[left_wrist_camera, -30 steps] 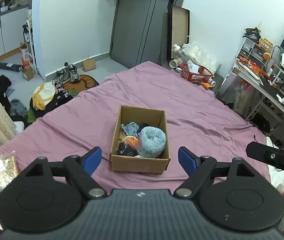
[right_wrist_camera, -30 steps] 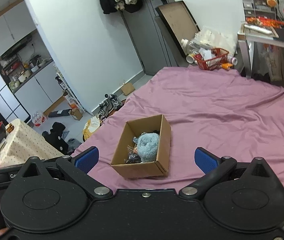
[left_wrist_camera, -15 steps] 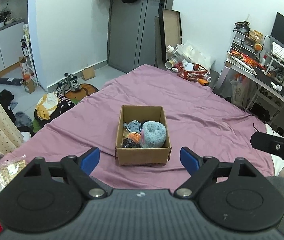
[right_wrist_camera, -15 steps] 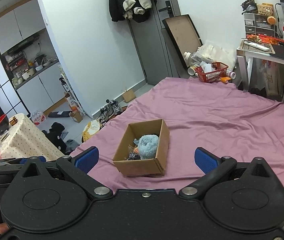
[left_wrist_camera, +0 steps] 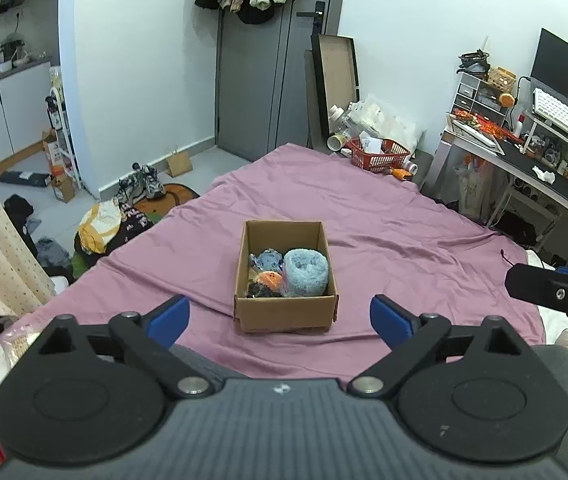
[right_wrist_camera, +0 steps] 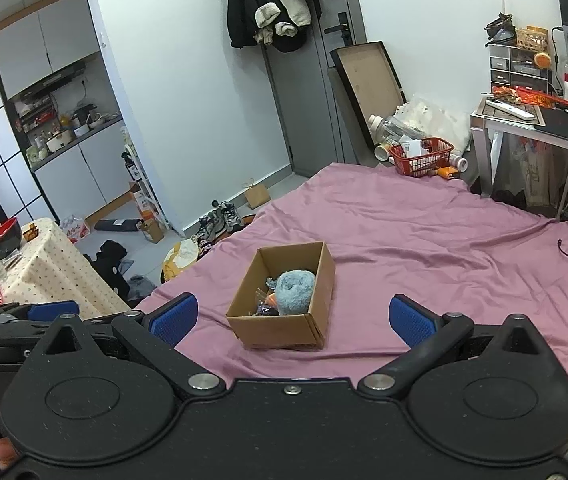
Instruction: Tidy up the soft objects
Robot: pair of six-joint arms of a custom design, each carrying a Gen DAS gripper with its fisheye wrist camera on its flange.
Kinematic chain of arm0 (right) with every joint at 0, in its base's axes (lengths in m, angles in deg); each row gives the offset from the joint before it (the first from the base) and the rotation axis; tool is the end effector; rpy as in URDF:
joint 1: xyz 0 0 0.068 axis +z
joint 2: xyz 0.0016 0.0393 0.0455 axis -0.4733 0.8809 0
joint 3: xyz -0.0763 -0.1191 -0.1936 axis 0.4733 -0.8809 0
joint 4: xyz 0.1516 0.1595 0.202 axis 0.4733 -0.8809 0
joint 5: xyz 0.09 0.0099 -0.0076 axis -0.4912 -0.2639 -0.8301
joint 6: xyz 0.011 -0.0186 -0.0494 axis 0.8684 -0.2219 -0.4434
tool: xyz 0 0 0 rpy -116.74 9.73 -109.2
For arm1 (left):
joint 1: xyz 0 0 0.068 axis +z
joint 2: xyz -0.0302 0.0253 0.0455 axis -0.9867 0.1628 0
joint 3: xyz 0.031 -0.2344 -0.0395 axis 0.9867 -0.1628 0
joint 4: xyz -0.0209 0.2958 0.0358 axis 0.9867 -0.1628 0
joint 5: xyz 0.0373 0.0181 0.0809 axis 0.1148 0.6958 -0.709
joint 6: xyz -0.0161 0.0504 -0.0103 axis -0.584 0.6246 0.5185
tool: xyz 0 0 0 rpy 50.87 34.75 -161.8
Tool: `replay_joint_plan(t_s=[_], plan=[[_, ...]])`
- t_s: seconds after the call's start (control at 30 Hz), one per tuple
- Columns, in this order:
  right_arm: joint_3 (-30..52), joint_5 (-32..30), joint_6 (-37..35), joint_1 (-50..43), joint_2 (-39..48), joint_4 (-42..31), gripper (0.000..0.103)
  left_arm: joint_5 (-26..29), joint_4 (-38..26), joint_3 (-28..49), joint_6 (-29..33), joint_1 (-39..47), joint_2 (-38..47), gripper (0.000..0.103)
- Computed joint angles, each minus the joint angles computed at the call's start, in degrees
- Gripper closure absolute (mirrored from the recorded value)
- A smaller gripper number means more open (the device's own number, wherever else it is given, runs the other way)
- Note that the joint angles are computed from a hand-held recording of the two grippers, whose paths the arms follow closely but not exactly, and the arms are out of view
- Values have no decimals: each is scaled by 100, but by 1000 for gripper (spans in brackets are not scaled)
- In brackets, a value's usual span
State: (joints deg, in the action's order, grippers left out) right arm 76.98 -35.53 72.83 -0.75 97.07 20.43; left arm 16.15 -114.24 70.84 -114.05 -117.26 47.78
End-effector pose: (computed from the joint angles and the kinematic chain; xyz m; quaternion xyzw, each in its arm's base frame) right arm 0.1780 0.0913 0.3174 -0.0819 0.8772 0.1618 0.4445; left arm 0.1405 -0.0846 0.3238 -0.0477 0.9063 -0.0276 0.4191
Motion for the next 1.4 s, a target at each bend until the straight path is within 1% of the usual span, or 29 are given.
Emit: replay_joint_plan(t_s=[0.03,0.07,0.1,0.43,0.57,0.67,0.97,1.17,1.4], plan=[[6,14,0,0,-6,-8,0,-52,-43,37,-20,-71,18,5],[2,19,-3,-5,-19,-9,0,-76,-67,55,-32,-120,13,1],[-5,22,-5,-10,-33,-7,0,-90,-79,64,-36,-161,-3,0],[-38,6,-53,-45,-94,-46,0,-243,-196,188,-136,-373,113,0],[-57,105,-36,9,-129,-71,0,-199,-193,187,-140,-348,101,0],[-53,-6,-3,-49,-142,-80,0,-196,-195,178,-128,-345,96,0],[-53,72,-23,-59,-153,-83,0,-170,-166,99,-149,-370,38,0],[-91,-39,-4,-120,-145,-87,0,-234,-164,30,-298,-384,-14,0],[-80,-18,-8,-107,-127,-98,0,-191,-171,32,-237,-367,-11,0]])
